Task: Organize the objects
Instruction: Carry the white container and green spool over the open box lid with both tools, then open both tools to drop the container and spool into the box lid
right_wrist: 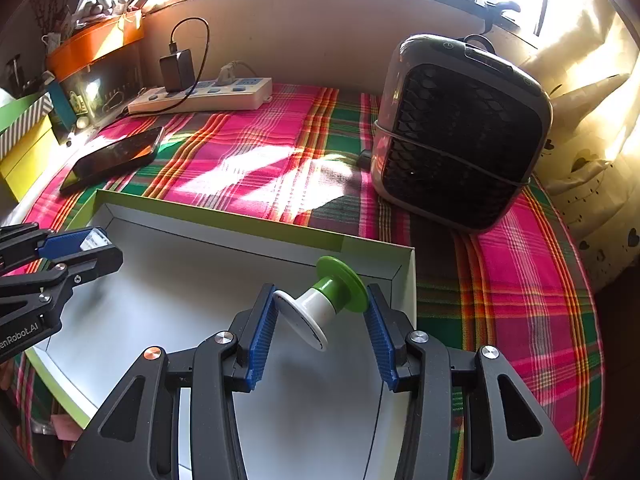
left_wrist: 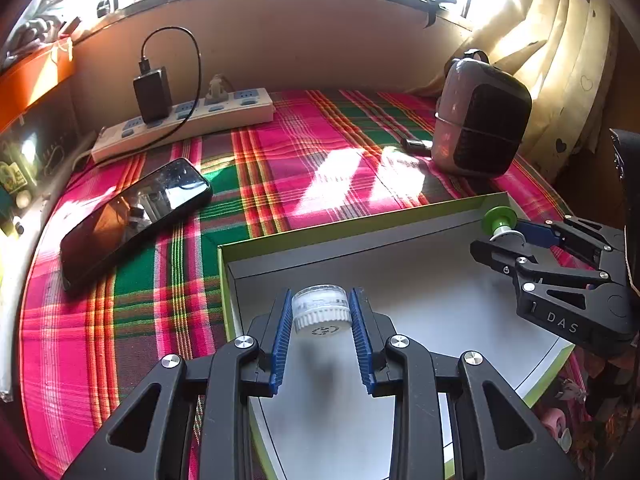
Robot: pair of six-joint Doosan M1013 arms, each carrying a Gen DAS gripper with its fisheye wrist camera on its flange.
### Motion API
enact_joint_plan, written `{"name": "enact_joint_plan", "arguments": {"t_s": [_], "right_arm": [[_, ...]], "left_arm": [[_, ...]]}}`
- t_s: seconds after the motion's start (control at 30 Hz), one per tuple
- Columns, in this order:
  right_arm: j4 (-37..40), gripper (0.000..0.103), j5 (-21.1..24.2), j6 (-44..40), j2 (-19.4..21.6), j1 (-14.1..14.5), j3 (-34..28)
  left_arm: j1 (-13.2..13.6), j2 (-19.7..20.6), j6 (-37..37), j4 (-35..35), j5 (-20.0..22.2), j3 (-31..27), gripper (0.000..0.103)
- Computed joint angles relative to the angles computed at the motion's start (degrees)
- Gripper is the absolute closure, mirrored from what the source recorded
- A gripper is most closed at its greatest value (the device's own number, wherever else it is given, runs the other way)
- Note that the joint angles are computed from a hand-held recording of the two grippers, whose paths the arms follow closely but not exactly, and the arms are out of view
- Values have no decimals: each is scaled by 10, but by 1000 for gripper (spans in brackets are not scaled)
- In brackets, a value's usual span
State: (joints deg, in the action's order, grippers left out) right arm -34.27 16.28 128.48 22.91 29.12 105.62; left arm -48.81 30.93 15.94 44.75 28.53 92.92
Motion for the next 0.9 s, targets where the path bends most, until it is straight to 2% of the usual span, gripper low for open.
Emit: {"name": "enact_joint_plan", "arguments": {"t_s": [0.2, 0.27, 0.37, 0.9], "right_arm": [[6, 58, 0, -5, 2, 2, -2], [2, 58, -1, -2, 2, 3, -1], [-3, 58, -1, 4, 3, 3, -1], [0, 56, 0, 2, 6, 4, -3]], "left_arm": [[0, 1, 5, -2, -5, -1, 76], [2, 3, 26, -24, -10, -2, 76], [-1, 4, 19, -9, 1, -4, 76], [-2, 6, 15, -3, 1, -5, 75]]}}
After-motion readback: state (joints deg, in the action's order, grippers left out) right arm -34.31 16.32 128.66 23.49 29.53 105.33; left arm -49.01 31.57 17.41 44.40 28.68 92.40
